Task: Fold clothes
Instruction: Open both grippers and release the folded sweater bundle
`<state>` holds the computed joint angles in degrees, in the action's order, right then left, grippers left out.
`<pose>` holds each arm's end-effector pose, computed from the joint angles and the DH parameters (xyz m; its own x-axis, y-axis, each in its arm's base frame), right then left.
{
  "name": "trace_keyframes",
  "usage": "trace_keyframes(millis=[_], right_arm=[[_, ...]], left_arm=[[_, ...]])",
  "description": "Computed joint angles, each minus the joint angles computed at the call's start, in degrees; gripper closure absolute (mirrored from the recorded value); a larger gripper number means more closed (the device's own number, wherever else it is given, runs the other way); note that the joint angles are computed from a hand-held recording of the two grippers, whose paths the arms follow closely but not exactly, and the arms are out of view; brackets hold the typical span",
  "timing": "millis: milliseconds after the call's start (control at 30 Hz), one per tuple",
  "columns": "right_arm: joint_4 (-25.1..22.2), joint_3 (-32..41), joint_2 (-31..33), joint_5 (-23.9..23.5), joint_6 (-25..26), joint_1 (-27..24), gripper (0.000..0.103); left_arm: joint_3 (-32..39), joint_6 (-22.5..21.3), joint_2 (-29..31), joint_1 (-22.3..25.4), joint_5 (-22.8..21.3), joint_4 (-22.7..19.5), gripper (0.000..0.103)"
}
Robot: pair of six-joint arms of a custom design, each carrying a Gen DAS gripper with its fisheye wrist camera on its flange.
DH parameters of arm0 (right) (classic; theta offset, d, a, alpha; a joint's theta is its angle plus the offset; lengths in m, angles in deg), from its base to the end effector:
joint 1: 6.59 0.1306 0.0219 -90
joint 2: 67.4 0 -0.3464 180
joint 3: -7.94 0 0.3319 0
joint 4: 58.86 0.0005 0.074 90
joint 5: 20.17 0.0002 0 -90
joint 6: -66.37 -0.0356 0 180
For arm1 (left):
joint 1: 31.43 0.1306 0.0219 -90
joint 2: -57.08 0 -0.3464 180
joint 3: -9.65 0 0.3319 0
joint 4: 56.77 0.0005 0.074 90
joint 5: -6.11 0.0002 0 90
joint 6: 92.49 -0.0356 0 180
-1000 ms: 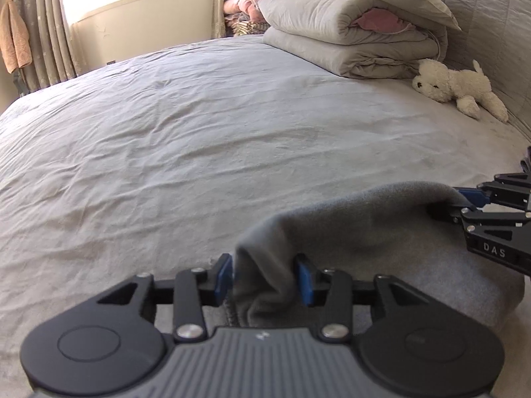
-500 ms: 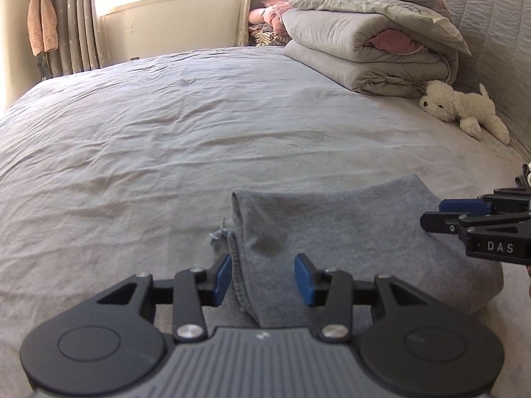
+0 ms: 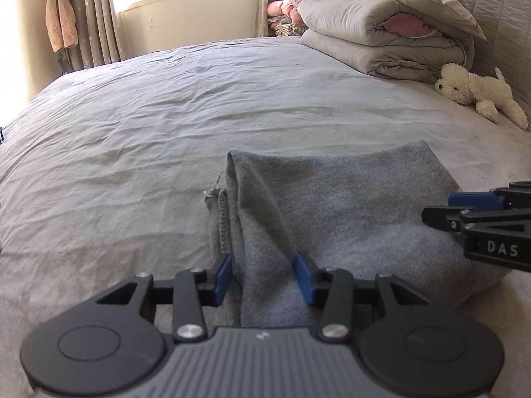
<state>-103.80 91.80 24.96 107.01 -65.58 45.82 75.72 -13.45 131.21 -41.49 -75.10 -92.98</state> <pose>0.2768 0.3235 0.3453 -0.6397 0.0422 -0.7675 0.0213 0.9991 0.0372 0.3277 -0.0642 0.3409 -0.6215 0.3011 -0.7233 0.4059 0.9134 0.0314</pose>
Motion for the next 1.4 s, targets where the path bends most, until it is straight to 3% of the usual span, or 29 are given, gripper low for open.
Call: trace_keyframes(millis=[200,333,500,600,667,767,900,1100,1233,1400], right_arm=[[-1.40,-1.54,-0.67,-0.73,-0.92,1.62,0.061],[0.67,-1.65,0.46,-1.29,-3.16,1.12,0.059],[-1.16,-0.62,1.03,1.11,-1.37,2.30,0.059],[-2.27,-0.17,0.02,3.52,-1.27,3.53,0.061],[0.28,-1.25,-1.07,2.58,-0.95,4.08,0.061],[-1.01,0.19,1.58,0.67,-1.14,3.97,0.060],[-3.29,2.96,5.01,3.83,0.19,4.75,0.058],[-3.25,2.42,2.91,3.96,-2.00,5.37,0.059],[-5.13,3.60,4.84,2.85,-3.25,5.07,0.058],[-5.34,3.76,5.16,3.37,-2.81,5.16,0.058]], left_arm=[[-1.11,-2.33,-2.35,2.66,1.94,-1.70,0.059],[-2.88,-0.02,-2.88,3.04,2.45,0.22,0.060],[-4.56,-0.07,-4.08,3.34,3.14,1.92,0.060],[-4.18,0.16,-3.67,4.36,4.70,1.30,0.059],[-3.24,1.24,-2.98,4.90,5.58,-0.06,0.059],[-3.03,1.49,-2.59,5.16,6.29,-0.45,0.059],[-3.19,1.06,-2.55,5.09,6.42,-0.09,0.059],[-2.54,1.57,-2.78,5.19,6.75,-1.65,0.059],[-2.87,1.84,-2.78,5.21,6.87,-1.47,0.059],[-1.70,3.28,-1.48,6.64,8.22,-2.88,0.047]])
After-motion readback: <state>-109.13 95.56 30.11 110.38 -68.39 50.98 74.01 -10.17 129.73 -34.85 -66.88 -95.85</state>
